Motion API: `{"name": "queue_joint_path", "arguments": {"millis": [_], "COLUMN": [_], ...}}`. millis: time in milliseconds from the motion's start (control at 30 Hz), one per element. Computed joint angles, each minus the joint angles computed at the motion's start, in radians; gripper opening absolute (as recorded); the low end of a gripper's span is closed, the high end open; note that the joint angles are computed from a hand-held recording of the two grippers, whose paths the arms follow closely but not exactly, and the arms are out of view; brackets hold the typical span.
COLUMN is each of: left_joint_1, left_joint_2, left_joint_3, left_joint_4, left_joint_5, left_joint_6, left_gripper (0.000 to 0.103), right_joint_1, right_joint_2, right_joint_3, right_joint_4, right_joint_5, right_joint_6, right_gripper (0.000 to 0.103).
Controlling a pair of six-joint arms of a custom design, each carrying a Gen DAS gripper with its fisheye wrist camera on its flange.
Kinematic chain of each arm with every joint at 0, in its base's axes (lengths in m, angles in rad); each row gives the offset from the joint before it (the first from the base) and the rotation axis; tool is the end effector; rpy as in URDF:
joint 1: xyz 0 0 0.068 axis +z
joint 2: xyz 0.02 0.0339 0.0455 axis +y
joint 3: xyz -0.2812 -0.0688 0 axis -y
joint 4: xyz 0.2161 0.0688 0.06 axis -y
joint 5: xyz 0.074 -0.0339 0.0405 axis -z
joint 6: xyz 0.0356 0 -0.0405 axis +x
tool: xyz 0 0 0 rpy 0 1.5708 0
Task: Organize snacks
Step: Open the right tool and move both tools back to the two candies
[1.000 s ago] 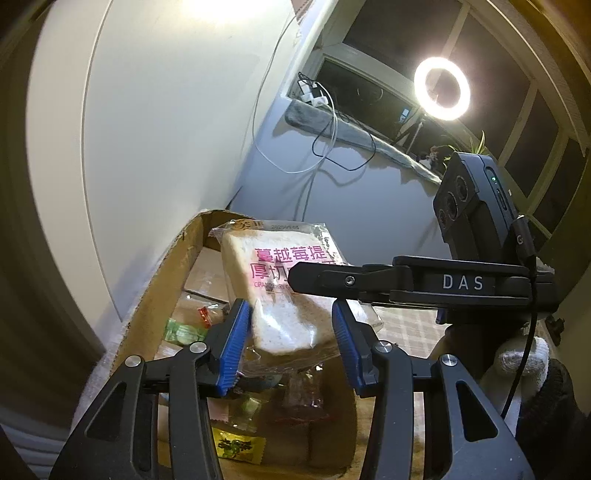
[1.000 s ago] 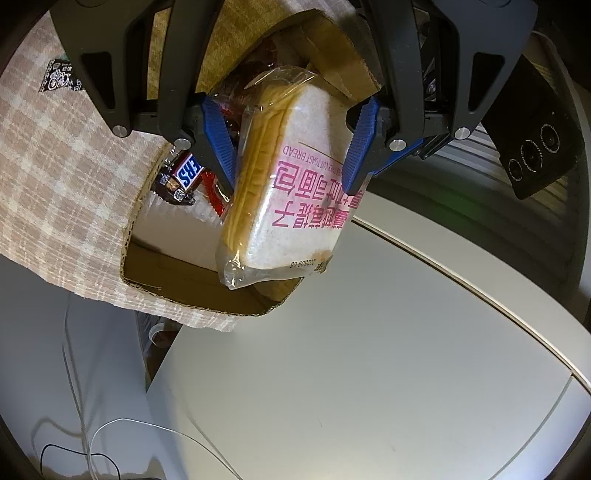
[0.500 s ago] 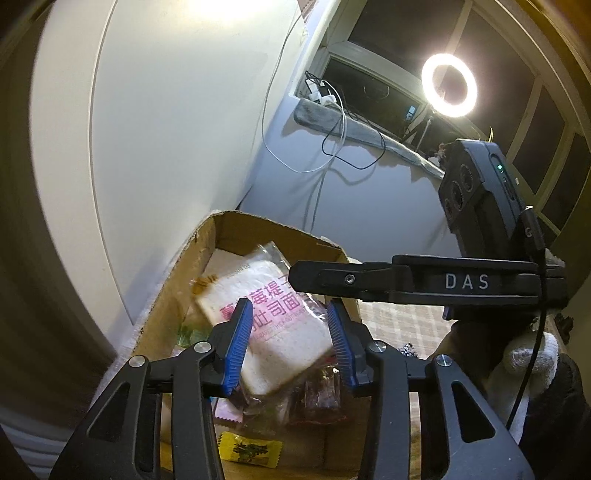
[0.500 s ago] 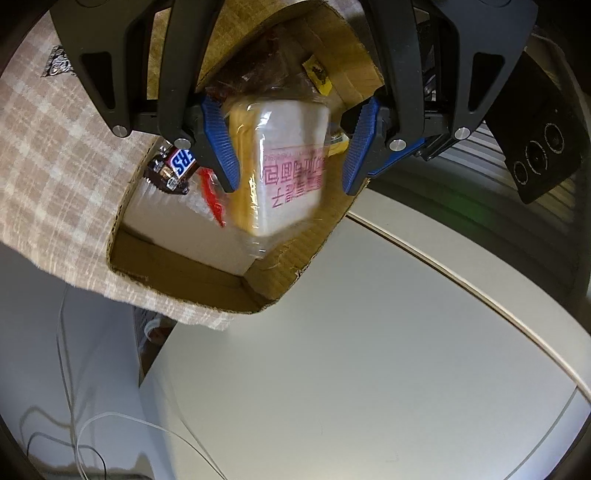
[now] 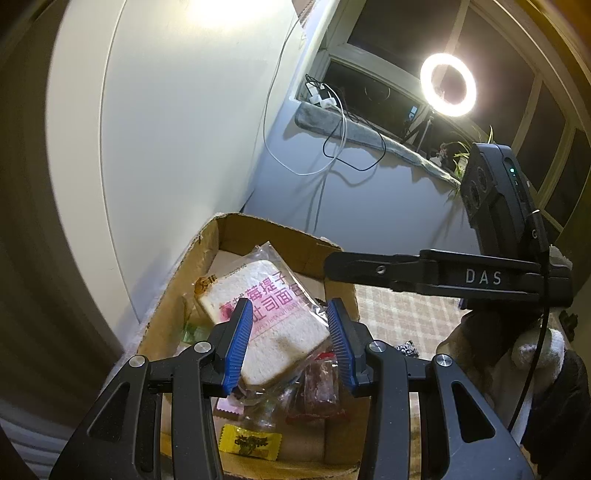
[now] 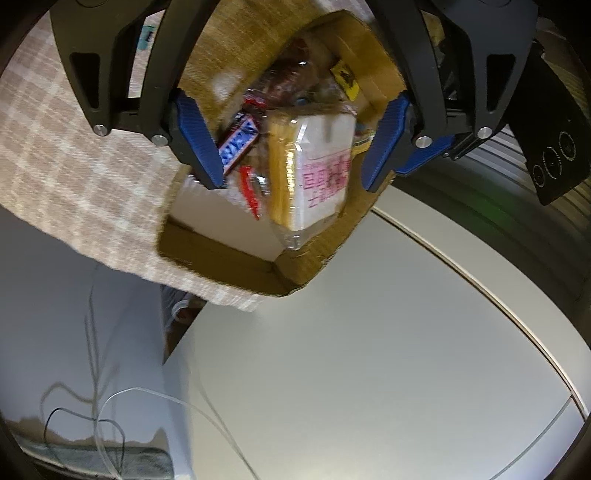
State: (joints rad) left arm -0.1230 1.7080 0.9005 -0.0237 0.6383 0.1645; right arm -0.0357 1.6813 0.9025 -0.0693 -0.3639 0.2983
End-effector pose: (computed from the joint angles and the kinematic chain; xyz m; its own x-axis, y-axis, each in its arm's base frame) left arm 0.3153 -0.0604 0.2016 -0.6419 0.2119 -0.7370 0.6104 0.7228 -0.3239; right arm 0.3182 0.0013 0.2034 -0.7758 0.3025 -0.5537 0.0273 0.8928 0.4495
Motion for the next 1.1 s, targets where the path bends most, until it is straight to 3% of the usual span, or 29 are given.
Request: {"name": "queue_joint_path", "arguments": {"millis": [233, 567, 733, 967, 1033, 1100], "left_joint_1": [-0.012, -0.103, -0.194, -0.336, -0.375, -0.403], "left_joint_2": [-0.044, -0.107, -0.126, -0.138, -0.121, -0.100], "left_joint_3": [-0.034, -0.109, -0.151, -0.194, -0.200, -0.204], "left_joint_4": [0.005, 0.033, 0.055, 0.068, 0.071, 0.076], "left_joint_5": [-0.006, -0.034, -0.064, -0.109, -0.117, -0.125], "left_joint_6": [-0.003, -0.028, -0.043, -0.052, -0.060, -0.069], "left_gripper": [0.040, 0.040, 0.040, 0.040, 0.040, 0.040], "right_joint_1": [-0.035, -0.249, -0.394, -0.517, -0.526, -0.524], "right_joint_2": [-0.115, -0.317, -0.349, -0.271, -0.246, -0.205], "right_joint_3": [-0.101, -0.279, -0.307, -0.323, -0.334, -0.332], "right_joint_4": [0.015, 0.057, -0.023, -0.092, -0.095, -0.106], "right_joint_5": [0.056, -0.010, -0.047, -0.055, -0.058, -0.064], "right_joint_6": [-0.063, -0.148, -0.283, -0.531, -0.599, -0.662], "right_gripper": [0.085, 0.085, 0.085, 0.085, 0.081, 0.069]}}
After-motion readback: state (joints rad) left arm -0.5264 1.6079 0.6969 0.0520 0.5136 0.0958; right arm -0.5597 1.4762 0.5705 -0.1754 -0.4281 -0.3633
